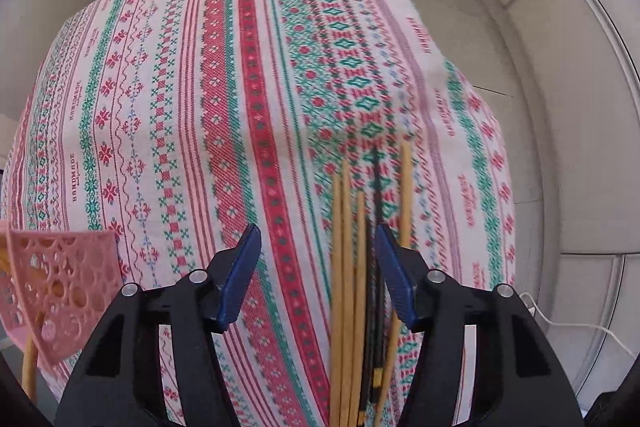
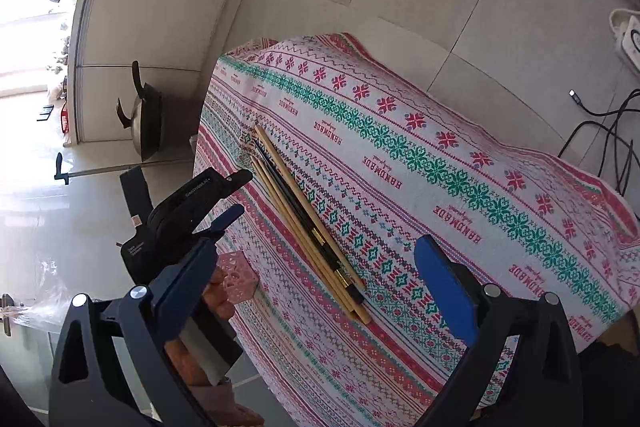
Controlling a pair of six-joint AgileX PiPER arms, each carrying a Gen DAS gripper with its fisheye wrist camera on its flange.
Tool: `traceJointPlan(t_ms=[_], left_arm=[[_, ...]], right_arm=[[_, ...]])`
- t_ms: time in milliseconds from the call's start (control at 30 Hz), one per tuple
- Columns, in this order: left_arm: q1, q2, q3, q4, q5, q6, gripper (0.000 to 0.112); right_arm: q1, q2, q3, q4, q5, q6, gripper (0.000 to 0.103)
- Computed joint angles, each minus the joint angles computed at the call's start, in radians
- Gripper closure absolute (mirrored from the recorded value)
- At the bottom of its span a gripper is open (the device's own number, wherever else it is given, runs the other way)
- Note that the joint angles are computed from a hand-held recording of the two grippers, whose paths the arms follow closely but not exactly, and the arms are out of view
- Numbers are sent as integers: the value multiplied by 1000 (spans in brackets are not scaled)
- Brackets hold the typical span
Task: Organize utensils
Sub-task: 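Grasp a wooden chopstick from the pile with the left tool and lift it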
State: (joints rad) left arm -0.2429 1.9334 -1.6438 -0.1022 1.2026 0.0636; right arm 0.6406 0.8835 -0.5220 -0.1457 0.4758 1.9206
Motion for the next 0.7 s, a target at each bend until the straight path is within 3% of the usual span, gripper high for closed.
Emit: traceJointPlan(t_ms=[233,400,633,667,700], left_arm=[[-16,39,-13,41,-46,-10,69],[-36,124,-87,68,-55,-26,72],[-117,105,-43,172,-120,-66,79],[-121,96,-30,161,-130,-59,89],[-116,91,-21,110,-133,-27,107]], right_arm=[[-73,67,11,315,-110,-328,7],[-75,52,18,289,-98,-287,7],[-87,53,29,303,-85,-283,7],[-86,58,28,291,-82,-269,7],[-87,56,28,280,-77,-253,7]])
